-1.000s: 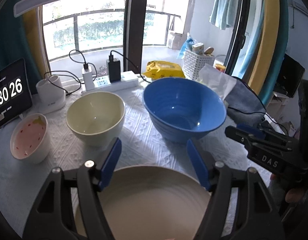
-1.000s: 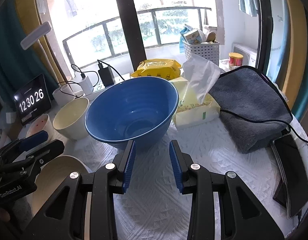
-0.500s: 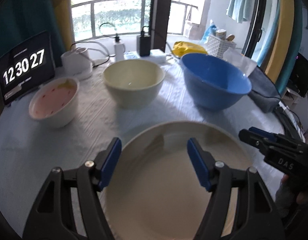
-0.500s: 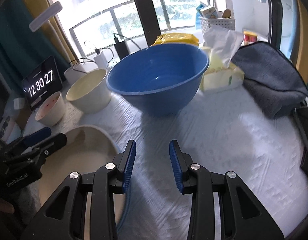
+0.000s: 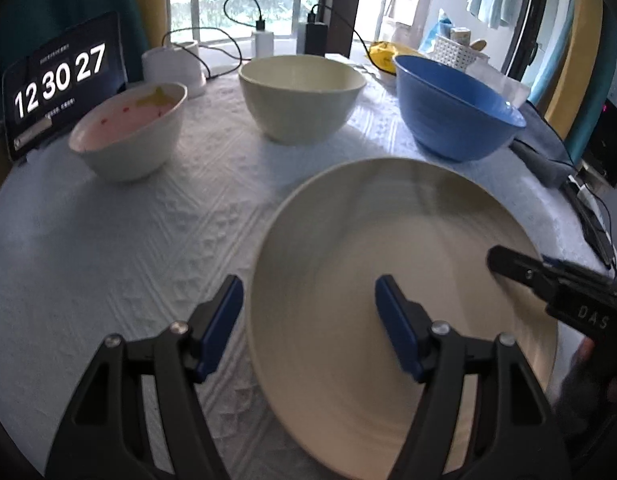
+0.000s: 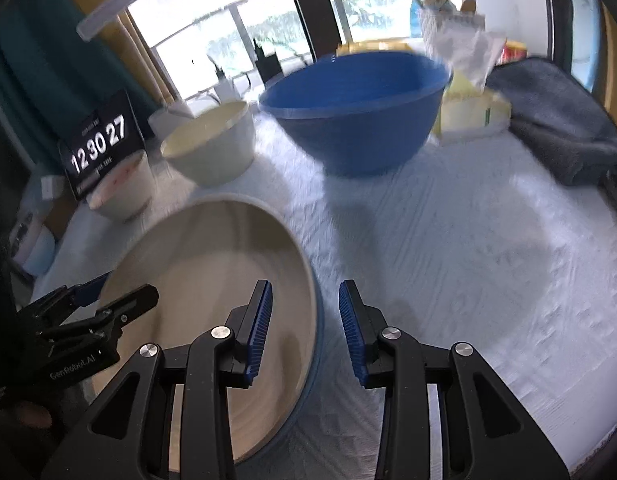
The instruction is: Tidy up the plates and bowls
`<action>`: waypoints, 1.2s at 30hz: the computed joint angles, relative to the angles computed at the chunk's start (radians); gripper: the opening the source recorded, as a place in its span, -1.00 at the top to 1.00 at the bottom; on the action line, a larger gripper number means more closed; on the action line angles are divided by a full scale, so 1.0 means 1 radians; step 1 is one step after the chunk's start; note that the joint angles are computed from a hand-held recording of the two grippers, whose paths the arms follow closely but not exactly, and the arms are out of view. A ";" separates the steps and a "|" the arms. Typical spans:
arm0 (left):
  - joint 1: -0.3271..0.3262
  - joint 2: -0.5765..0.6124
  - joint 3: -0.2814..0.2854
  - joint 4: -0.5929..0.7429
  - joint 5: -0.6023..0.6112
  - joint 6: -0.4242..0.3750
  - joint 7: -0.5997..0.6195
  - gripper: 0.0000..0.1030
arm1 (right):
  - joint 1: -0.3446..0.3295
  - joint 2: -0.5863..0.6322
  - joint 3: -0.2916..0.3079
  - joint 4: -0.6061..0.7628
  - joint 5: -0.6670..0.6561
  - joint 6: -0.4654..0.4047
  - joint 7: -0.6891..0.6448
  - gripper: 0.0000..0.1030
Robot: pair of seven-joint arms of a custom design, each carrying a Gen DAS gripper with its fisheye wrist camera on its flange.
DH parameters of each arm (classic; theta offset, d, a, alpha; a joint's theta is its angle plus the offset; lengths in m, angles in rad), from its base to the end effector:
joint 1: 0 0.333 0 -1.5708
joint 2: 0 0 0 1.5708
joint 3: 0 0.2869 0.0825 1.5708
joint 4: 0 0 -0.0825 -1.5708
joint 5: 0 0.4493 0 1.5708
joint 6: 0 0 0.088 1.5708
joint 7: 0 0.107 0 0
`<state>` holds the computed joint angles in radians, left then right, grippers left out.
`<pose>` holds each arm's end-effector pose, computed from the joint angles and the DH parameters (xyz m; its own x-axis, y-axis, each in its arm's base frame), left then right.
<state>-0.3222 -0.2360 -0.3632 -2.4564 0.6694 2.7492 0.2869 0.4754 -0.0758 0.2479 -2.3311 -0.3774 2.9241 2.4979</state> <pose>0.4087 -0.3631 0.3599 -0.0158 -0.9929 0.1180 -0.7899 -0.0599 -0.6103 0.4294 0.4104 0.3705 0.2224 -0.9382 -0.2652 -0.8163 -0.0305 -0.5768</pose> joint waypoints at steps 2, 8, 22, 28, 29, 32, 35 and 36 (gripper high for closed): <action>-0.005 -0.002 0.012 -0.012 -0.022 0.031 0.016 -0.36 | 0.010 0.001 -0.007 -0.018 0.061 0.051 -0.021 0.28; 0.001 -0.004 0.019 -0.043 -0.059 0.131 0.066 -0.33 | -0.014 0.001 0.019 -0.002 -0.068 0.021 0.131 0.26; 0.034 -0.157 0.055 -0.197 -0.203 0.169 0.147 -0.25 | 0.082 0.144 -0.030 0.191 -0.122 -0.064 0.144 0.26; 0.068 -0.298 0.072 -0.318 -0.242 0.156 0.151 -0.25 | 0.162 0.274 -0.060 0.341 -0.038 -0.088 0.024 0.26; 0.071 -0.318 0.075 -0.335 -0.249 0.155 0.155 -0.25 | 0.174 0.295 -0.063 0.367 -0.024 -0.093 0.001 0.26; 0.073 -0.390 0.097 -0.393 -0.276 0.139 0.177 -0.25 | 0.209 0.359 -0.066 0.444 0.034 -0.111 -0.072 0.26; 0.084 -0.437 0.099 -0.427 -0.294 0.115 0.189 -0.25 | 0.247 0.408 -0.077 0.504 0.080 -0.127 -0.123 0.26; 0.087 -0.456 0.101 -0.442 -0.299 0.109 0.191 -0.25 | 0.261 0.424 -0.083 0.526 0.090 -0.133 -0.137 0.26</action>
